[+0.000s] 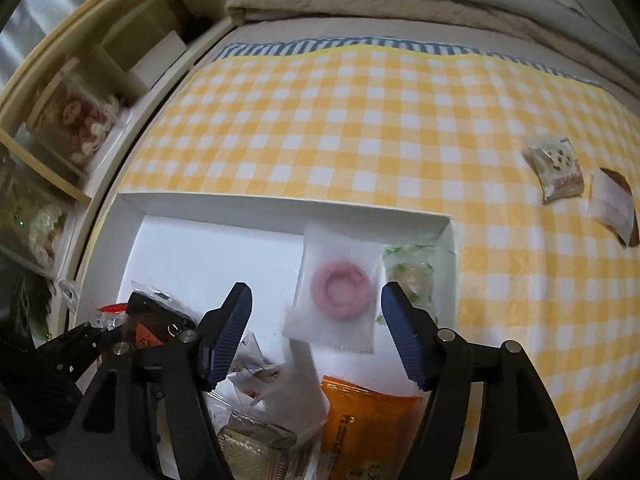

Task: Organize snacks
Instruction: 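Open both tools to drop the dark packet and pink candy into the tray, then move both tools away from the tray toward the remaining snacks on the cloth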

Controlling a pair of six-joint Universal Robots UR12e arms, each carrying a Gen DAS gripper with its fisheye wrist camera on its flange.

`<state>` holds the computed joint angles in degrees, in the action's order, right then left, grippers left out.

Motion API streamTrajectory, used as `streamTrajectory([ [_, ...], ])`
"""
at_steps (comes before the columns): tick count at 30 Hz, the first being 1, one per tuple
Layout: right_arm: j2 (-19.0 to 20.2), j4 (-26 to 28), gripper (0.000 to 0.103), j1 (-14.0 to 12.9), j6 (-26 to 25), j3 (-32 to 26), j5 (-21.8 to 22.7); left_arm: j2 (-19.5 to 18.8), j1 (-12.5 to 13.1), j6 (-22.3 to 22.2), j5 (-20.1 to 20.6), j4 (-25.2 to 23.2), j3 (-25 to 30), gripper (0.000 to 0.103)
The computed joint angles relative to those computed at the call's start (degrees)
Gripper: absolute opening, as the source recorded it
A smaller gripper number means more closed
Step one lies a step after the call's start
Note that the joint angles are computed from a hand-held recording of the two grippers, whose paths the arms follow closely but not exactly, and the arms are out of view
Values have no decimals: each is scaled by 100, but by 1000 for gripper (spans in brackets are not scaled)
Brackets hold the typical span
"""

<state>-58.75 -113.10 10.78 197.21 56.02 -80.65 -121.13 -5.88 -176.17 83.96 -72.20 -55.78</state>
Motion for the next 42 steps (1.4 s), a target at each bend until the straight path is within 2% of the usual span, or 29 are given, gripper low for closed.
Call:
streamTrajectory([
  [4,-54,67,69,-20,-37,49,7,4,-38,-9,49,-15,-5,62],
  [12,-143,71,69,-39,-78,118,50,-36,-52,188,-126,-365,146,62],
  [14,-192,55,69,-50,-58,159,96,-7,-40,144,-169,-297,121,66],
  [16,-243,10,69,-55,-44,206,119,46,-26,89,-204,-130,69,78],
  [21,-368,-52,70,-65,-12,308,139,207,4,-20,-316,-38,-64,81],
  [26,-470,-48,78,-63,-72,394,91,330,-10,29,-271,-61,-134,90],
  [30,-574,-141,86,-43,-138,502,-39,436,-14,-72,-252,-23,-208,102],
  [35,-703,-324,103,-37,-102,660,-178,537,-8,-164,-233,-71,-270,103],
  [42,-870,-615,103,-43,-63,869,-276,705,-15,-182,-197,43,-399,103],
])
